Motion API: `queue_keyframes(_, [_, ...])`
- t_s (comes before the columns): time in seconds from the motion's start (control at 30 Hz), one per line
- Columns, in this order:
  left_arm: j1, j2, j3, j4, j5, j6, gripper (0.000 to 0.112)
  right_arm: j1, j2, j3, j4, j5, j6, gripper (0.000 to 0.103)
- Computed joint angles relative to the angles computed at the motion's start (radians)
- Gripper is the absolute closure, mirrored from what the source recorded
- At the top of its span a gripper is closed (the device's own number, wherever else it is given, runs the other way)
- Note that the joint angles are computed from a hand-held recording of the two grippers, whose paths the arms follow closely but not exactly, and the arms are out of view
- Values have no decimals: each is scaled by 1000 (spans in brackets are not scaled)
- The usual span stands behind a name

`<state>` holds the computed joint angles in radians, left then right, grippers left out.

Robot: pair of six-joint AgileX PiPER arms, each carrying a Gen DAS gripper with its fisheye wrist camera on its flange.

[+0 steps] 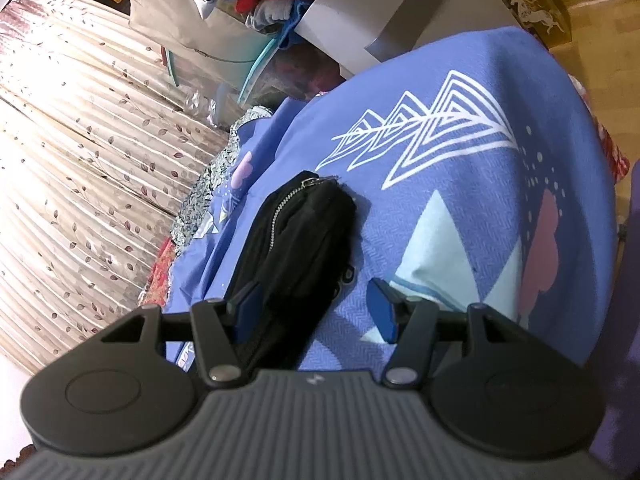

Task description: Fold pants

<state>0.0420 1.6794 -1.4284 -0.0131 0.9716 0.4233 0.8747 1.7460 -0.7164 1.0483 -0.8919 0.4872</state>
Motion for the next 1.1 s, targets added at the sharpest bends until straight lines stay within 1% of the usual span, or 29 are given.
queue_keyframes(0.13, [-10,-3,11,11,-12,-9,9,-18,-16,-4,5,33,-16,43])
queue_keyframes(0.2, [-13,-5,11,14,-12,-9,9,-13,-25,-33,78,53,-85,43])
queue_keyframes(0.27, [-16,-7,13,16,-13,-9,9,0,-16,-77,168,36,-174,43])
queue_keyframes(0.4, [-26,-8,14,28,-14,-14,9,-28,7,-100,136,47,-170,42])
queue_keyframes(0.53, [-49,-12,15,59,-15,-37,9,-67,19,-154,143,92,-290,42])
queue_keyframes(0.6, [-62,-14,12,76,-12,-55,9,-83,27,-179,158,118,-323,42])
queue_keyframes(0.8, [-92,-20,11,109,-11,-85,9,-92,38,-189,139,143,-336,41])
queue_keyframes(0.87, [-98,-22,14,115,-13,-86,9,-91,36,-170,113,143,-298,43])
queue_keyframes(0.93, [-99,-22,15,116,-14,-86,9,-100,38,-142,49,133,-202,43])
queue_keyframes(1.03, [-93,-19,11,106,-8,-85,10,-140,39,-121,-48,140,-53,42])
queue_keyframes(1.1, [-81,-18,5,90,-2,-65,9,-157,43,-130,-69,144,-23,43])
